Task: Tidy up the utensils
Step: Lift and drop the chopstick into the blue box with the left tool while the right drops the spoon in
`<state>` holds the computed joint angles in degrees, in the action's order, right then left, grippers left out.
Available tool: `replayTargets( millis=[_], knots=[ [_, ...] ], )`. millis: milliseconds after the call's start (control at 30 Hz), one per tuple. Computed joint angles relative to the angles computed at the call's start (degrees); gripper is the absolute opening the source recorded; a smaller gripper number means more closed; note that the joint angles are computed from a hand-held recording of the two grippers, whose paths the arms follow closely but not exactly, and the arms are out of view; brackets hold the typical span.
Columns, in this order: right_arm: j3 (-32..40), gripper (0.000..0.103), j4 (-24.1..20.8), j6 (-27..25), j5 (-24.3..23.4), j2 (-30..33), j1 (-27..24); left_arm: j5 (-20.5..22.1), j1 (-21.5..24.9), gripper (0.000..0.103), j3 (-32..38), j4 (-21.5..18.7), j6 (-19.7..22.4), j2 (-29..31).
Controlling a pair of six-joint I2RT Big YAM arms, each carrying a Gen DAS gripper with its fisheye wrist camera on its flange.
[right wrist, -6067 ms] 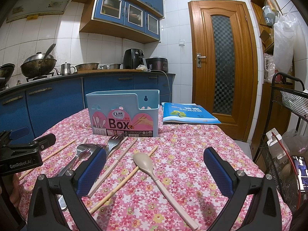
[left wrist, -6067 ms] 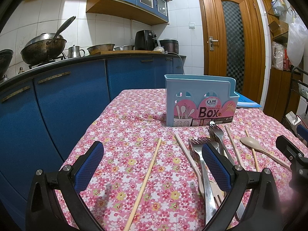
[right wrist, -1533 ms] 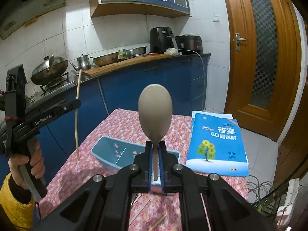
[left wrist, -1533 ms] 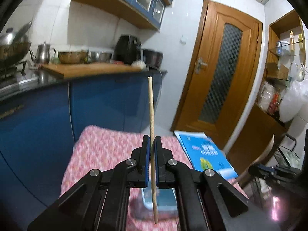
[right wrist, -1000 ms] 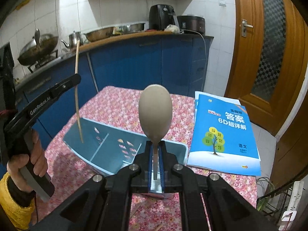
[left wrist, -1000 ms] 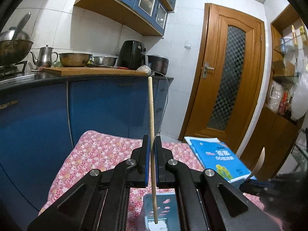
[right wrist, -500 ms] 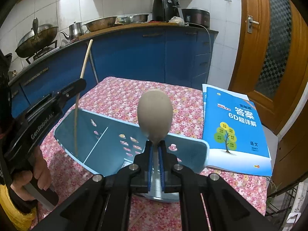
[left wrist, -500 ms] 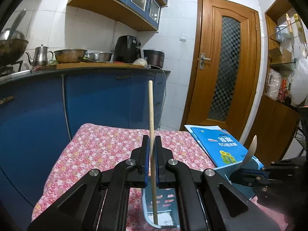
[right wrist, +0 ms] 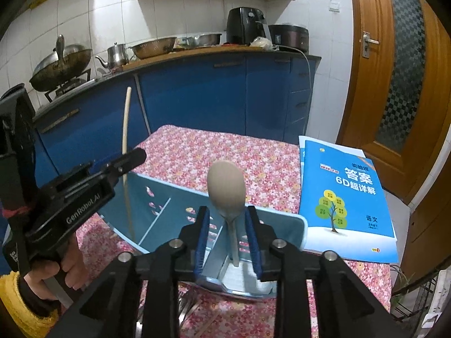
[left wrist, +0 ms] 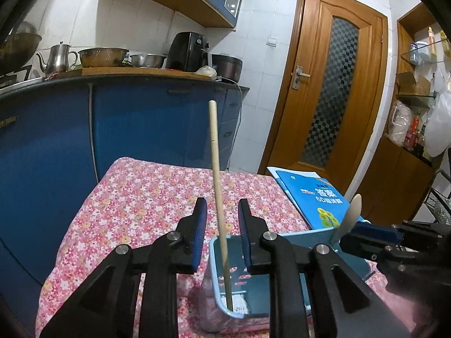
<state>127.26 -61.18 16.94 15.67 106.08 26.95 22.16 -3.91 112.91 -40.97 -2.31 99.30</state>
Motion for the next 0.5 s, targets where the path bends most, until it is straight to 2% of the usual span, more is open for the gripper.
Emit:
replayTargets(
  millis=[500],
  knots=[
    [-7.1,0.031,4.6,2.0,1.4,-6.3,1.8,4.3,2.3,0.025,-1.4,-6.1,3.3,-4.7]
  ],
)
